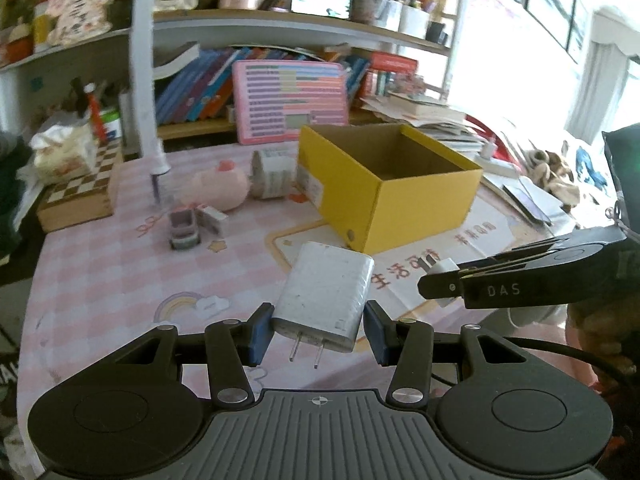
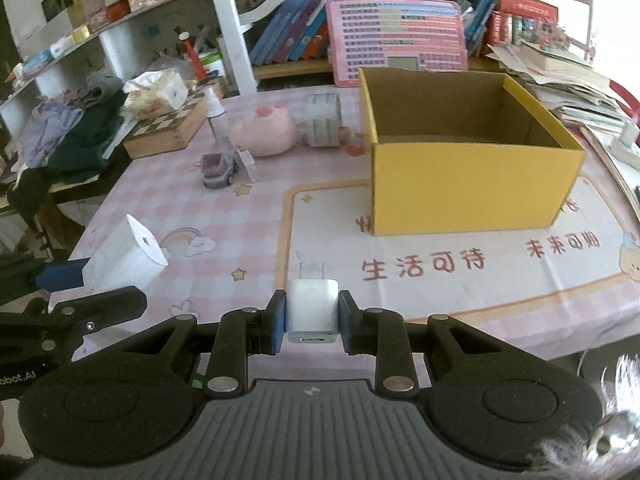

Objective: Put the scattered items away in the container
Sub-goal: 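Carry the adapter in the left gripper while the right gripper carries the cube over the box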

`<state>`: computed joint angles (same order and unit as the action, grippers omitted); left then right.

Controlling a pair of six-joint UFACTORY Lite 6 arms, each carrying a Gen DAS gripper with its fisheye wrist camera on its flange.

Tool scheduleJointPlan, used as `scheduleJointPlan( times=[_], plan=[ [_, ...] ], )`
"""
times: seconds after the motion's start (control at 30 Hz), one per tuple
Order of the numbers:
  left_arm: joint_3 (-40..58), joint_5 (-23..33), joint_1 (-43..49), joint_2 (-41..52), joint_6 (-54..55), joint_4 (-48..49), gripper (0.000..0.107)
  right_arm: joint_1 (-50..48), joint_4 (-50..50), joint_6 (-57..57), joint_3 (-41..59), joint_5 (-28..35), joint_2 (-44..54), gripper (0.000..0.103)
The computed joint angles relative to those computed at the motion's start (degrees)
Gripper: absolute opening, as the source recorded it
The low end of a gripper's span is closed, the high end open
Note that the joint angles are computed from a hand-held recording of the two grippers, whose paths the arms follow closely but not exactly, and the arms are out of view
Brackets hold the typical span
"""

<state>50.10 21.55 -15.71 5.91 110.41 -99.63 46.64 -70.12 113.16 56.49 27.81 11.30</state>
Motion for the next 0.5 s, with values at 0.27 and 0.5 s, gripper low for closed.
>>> scheduleJointPlan(
  times=[0.27,0.5],
  plan=[
    [4.4,1.1,-2.4,4.0,-0.2,3.1,0.047,0.0,-0.8,5.3,-4.3,2.5,-3.4,0.025],
    [9.5,1.0,-5.0,8.7,-0.5,3.5,0.047,-2.9,-1.0,6.2,-7.2,2.0,-5.7,0.025]
  ],
)
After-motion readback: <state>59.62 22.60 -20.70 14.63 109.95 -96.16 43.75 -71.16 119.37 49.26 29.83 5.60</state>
